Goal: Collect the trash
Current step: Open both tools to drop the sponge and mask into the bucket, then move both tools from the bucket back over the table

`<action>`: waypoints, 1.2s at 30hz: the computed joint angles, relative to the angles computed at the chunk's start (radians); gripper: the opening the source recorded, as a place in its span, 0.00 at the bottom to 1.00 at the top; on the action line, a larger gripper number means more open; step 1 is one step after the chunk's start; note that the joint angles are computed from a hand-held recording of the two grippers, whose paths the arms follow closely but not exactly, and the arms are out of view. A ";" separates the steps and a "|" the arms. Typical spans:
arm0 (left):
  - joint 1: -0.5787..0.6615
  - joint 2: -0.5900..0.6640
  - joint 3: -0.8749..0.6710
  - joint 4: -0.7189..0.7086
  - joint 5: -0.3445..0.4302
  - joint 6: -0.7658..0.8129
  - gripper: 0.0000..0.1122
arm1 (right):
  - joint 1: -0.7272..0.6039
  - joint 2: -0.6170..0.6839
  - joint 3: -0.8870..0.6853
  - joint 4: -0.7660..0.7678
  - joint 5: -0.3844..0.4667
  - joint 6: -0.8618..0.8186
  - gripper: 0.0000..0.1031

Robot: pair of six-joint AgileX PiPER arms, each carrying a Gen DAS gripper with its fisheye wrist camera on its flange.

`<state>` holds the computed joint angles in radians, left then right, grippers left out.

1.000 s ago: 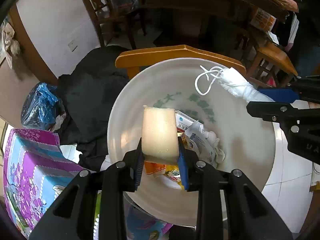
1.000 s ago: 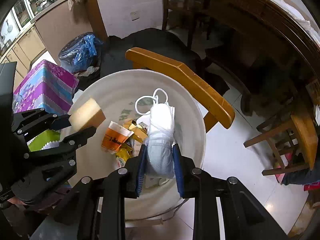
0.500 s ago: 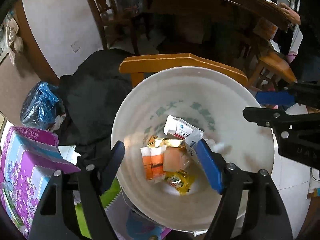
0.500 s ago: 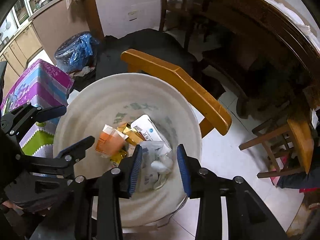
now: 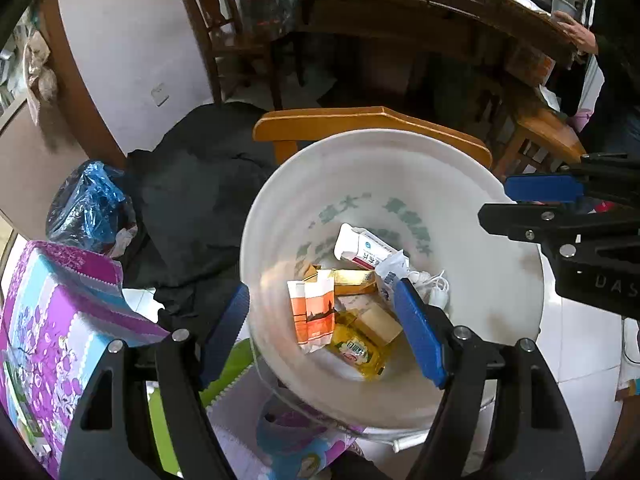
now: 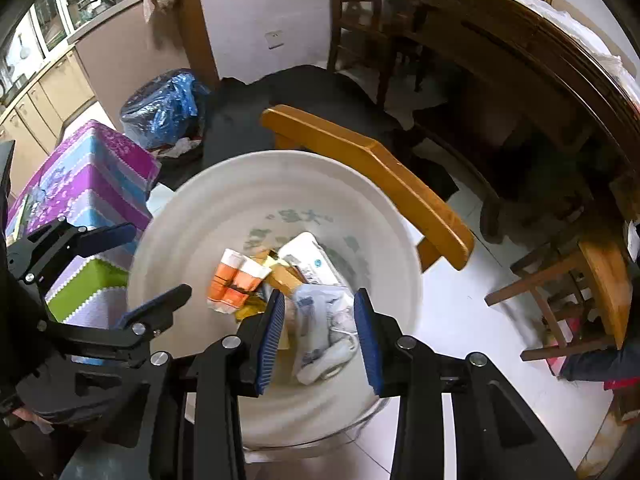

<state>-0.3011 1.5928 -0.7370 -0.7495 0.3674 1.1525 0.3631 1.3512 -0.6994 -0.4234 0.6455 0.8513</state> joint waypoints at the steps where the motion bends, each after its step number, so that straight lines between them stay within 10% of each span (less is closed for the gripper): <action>1: 0.020 -0.010 0.012 -0.036 0.007 0.041 0.64 | 0.031 -0.001 -0.003 -0.034 0.008 0.038 0.36; 25: 0.940 -0.200 0.192 -0.649 0.347 0.864 0.70 | 0.514 0.091 -0.001 -0.663 0.056 1.107 0.50; 36: 1.325 0.089 -0.144 -0.630 0.280 0.765 0.74 | 0.666 0.547 -0.566 -0.726 -0.082 0.876 0.61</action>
